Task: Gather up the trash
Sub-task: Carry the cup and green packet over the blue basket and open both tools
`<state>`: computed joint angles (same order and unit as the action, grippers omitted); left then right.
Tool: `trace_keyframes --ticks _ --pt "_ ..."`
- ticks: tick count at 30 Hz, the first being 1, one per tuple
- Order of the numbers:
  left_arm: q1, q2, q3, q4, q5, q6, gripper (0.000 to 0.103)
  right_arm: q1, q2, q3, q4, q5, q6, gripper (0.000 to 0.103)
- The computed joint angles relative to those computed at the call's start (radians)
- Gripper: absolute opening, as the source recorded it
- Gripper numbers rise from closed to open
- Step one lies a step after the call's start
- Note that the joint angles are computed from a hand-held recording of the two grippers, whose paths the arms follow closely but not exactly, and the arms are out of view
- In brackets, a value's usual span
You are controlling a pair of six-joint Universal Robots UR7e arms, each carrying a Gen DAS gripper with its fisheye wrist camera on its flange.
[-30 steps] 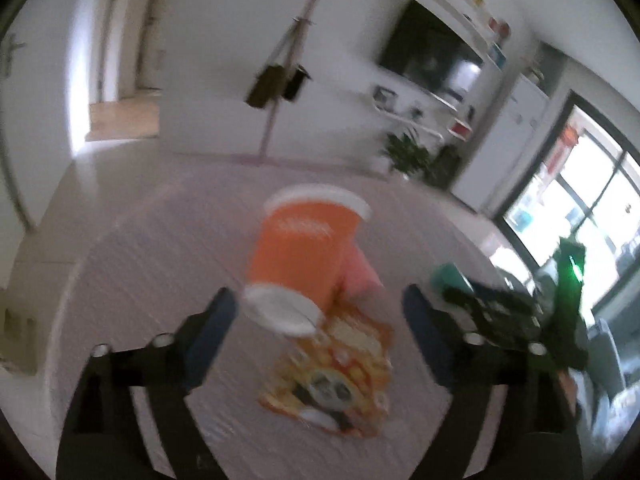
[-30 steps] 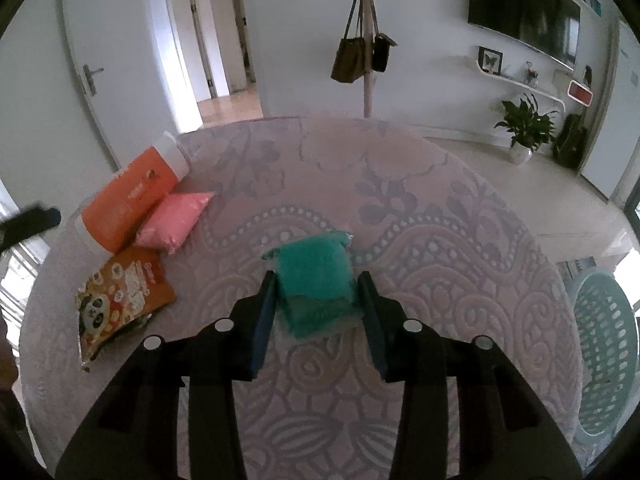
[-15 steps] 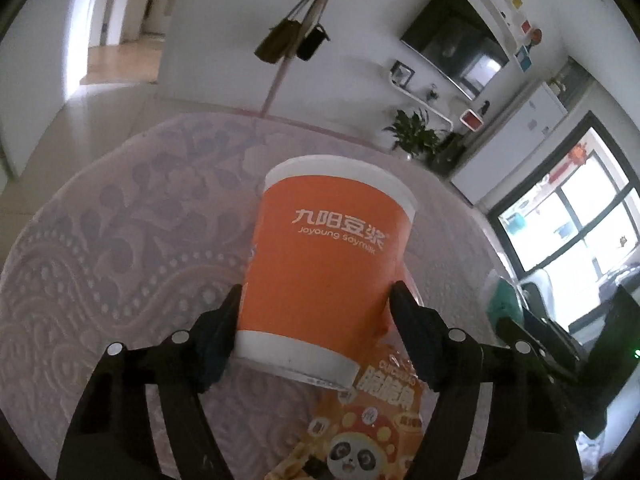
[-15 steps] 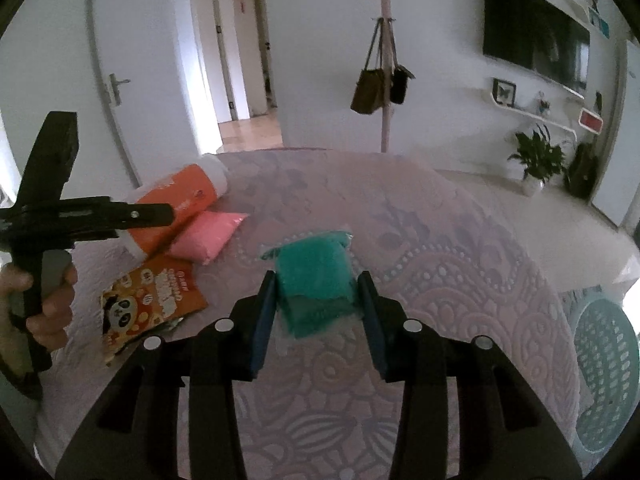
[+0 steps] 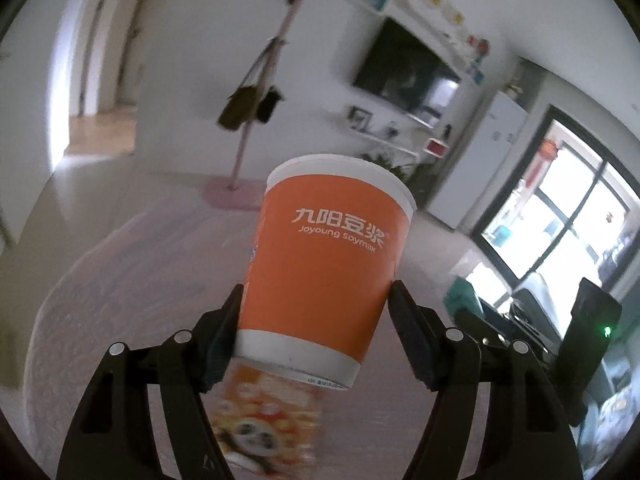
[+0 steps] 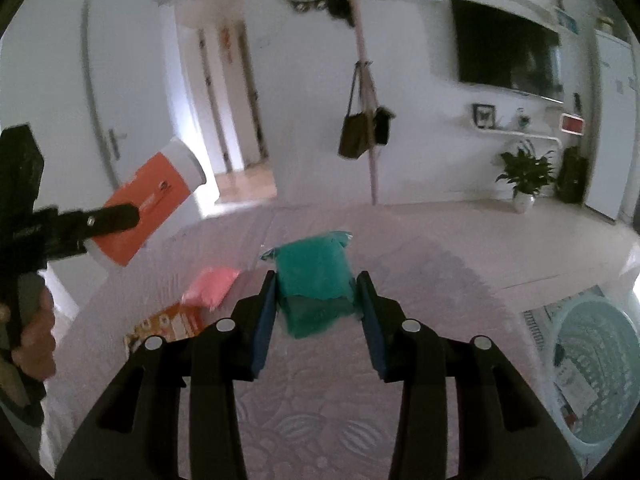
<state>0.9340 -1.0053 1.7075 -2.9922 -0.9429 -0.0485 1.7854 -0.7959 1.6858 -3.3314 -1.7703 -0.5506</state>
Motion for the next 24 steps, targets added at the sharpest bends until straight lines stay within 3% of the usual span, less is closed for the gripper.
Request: trace_keyframes --ticks 5,13,24 --pt "-0.061 0.054 -0.030 -0.026 -0.023 0.037 0.069 -0.026 -0.113 0.078 -0.077 0.033 0.036 0.036" --pt "-0.133 0.206 -0.129 -0.070 -0.071 0.109 0.069 -0.092 -0.260 0.169 -0.196 0.001 0.037 0.036" --pt "-0.147 0.448 -0.359 0.071 -0.166 0.090 0.069 -0.250 -0.373 0.208 -0.166 -0.037 0.127 0.037"
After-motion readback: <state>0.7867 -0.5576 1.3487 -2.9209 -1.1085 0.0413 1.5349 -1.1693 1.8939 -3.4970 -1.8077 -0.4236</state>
